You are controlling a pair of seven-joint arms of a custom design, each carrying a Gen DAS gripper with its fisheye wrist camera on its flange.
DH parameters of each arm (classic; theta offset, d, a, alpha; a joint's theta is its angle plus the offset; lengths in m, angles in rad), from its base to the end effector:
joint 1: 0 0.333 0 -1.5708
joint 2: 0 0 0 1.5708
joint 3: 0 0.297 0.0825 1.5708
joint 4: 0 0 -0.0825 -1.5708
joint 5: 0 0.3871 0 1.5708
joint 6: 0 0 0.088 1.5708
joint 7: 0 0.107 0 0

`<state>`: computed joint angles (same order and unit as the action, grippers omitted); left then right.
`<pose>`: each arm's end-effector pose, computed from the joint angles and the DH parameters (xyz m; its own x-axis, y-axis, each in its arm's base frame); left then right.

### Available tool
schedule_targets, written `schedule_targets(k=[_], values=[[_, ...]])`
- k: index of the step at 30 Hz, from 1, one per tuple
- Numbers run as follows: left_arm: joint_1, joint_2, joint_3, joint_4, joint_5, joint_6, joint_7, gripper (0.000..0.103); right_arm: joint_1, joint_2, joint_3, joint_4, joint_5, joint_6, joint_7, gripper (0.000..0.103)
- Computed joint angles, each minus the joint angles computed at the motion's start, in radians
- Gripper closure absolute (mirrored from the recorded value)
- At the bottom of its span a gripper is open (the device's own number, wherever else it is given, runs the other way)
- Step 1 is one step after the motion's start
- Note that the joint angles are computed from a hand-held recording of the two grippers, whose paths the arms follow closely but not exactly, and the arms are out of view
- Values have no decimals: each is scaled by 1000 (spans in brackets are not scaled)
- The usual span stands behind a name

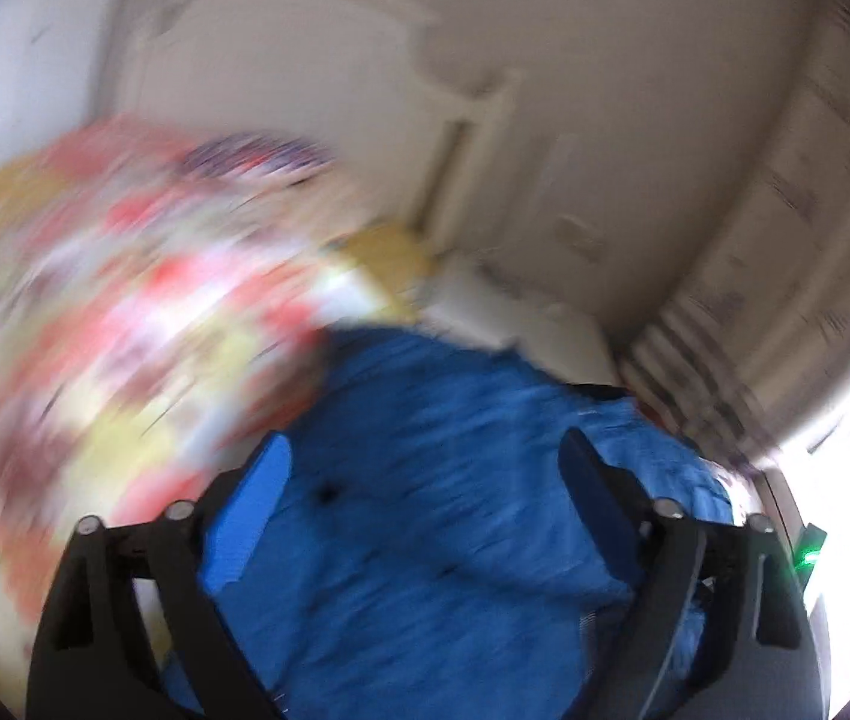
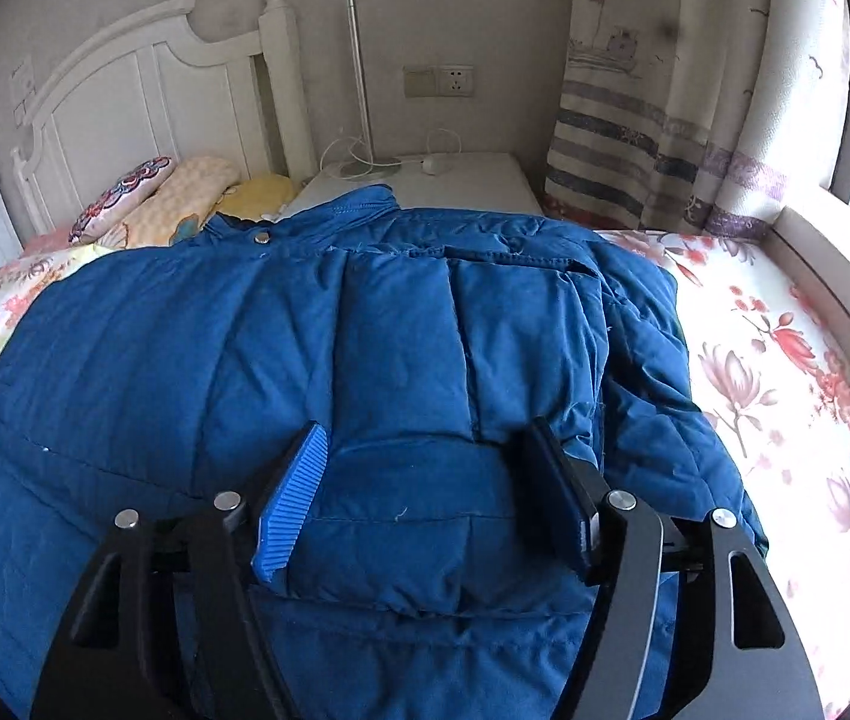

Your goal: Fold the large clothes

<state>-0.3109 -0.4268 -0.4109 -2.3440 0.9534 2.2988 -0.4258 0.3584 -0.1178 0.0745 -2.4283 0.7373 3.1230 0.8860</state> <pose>0.3588 -0.3111 0.5110 0.4834 -0.8065 0.3405 -0.3470 -0.5336 -0.7713 0.4886 0.1626 0.4118 0.3943 -0.9182 -0.0380 -0.6403 -0.2448 -0.7281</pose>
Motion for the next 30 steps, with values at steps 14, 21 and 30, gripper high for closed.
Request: schedule_targets(k=[14, 21, 30], values=[[-70, 531, 132, 427, -136, -147, 403, 6, 46, -13, -37, 22, 126, -43, -87, 37], [-114, 729, 159, 716, -77, -164, 547, 5, 31, -14, -24, 32, 180, -62, -134, 35], [-163, 825, 240, 803, -131, -113, 654, 3, 30, -13, -28, 47, 271, -89, -213, 34]])
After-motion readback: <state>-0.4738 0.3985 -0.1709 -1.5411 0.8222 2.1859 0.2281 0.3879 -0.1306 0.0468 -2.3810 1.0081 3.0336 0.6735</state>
